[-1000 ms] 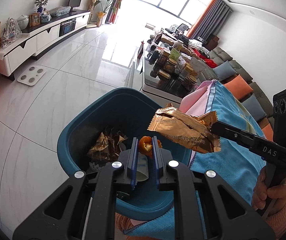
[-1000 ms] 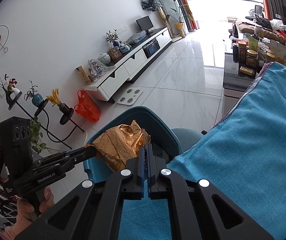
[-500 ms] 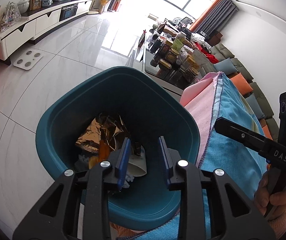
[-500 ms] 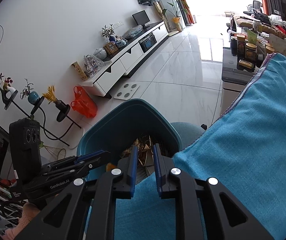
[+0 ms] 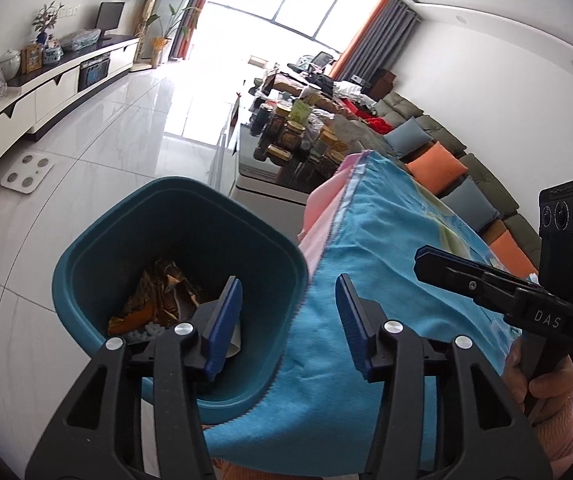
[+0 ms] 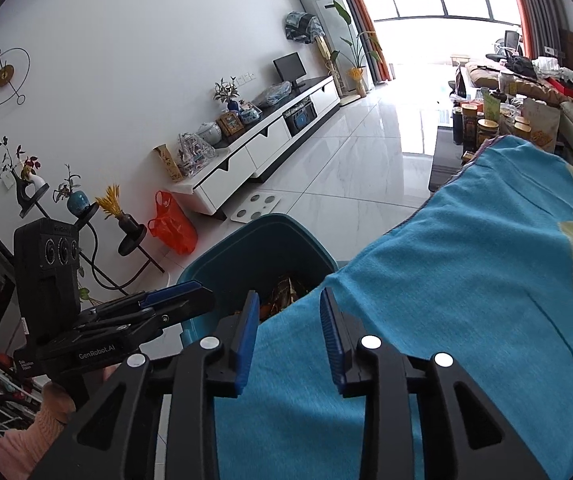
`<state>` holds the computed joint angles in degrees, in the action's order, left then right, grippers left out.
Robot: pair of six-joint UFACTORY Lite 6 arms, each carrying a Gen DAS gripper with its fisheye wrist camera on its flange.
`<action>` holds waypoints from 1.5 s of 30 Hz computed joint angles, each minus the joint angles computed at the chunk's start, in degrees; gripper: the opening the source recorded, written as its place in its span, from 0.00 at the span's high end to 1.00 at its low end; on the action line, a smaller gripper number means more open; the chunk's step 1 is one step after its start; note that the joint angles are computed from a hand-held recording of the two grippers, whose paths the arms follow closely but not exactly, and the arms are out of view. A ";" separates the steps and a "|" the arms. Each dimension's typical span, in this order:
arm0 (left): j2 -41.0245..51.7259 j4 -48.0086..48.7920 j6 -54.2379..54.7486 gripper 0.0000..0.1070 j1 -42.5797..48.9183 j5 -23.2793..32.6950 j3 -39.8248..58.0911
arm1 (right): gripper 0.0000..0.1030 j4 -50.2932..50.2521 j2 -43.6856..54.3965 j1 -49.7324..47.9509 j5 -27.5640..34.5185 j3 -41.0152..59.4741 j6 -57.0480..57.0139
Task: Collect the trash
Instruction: 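Move both open grippers back over the trash on the bed, then grasp the green plastic wrapper with the left gripper while the right gripper grasps the orange peel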
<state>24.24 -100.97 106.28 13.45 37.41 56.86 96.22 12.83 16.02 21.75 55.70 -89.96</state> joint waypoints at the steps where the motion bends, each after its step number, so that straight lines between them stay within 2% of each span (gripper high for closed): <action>1: -1.53 -0.54 0.95 0.54 -0.96 0.41 -1.45 | 0.68 1.27 -2.71 -0.79 -0.01 -2.63 -1.87; 6: -5.72 -1.24 1.23 0.52 -7.84 2.66 -5.46 | 0.63 2.74 -16.03 -7.09 1.12 -14.58 -6.15; 14: -6.86 -6.51 4.14 0.52 -23.93 1.93 -8.40 | 0.63 -8.92 -31.97 -24.03 6.88 -26.83 -0.45; 21: -4.62 -10.84 5.08 0.52 -38.42 -1.80 -4.93 | 0.63 -17.87 -39.30 -43.88 15.18 -31.92 0.83; 26: -1.12 -10.41 2.96 0.52 -47.53 -5.90 1.62 | 0.63 -19.95 -36.99 -59.94 22.48 -31.18 -4.13; 31: 5.34 -4.56 -4.41 0.52 -54.23 -9.11 11.62 | 0.63 -19.90 -31.76 -70.41 25.73 -28.20 -8.68; 39: 15.64 8.61 -19.49 0.52 -59.77 -12.25 27.53 | 0.63 -19.47 -23.16 -79.71 28.64 -23.27 -13.58; 45: 21.70 18.40 -30.33 0.52 -62.64 -13.17 37.29 | 0.63 -19.52 -16.84 -81.35 28.43 -19.52 -14.66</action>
<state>45.94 -82.58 75.96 -49.19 24.24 94.16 76.70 -4.00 -65.33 50.18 36.18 -104.62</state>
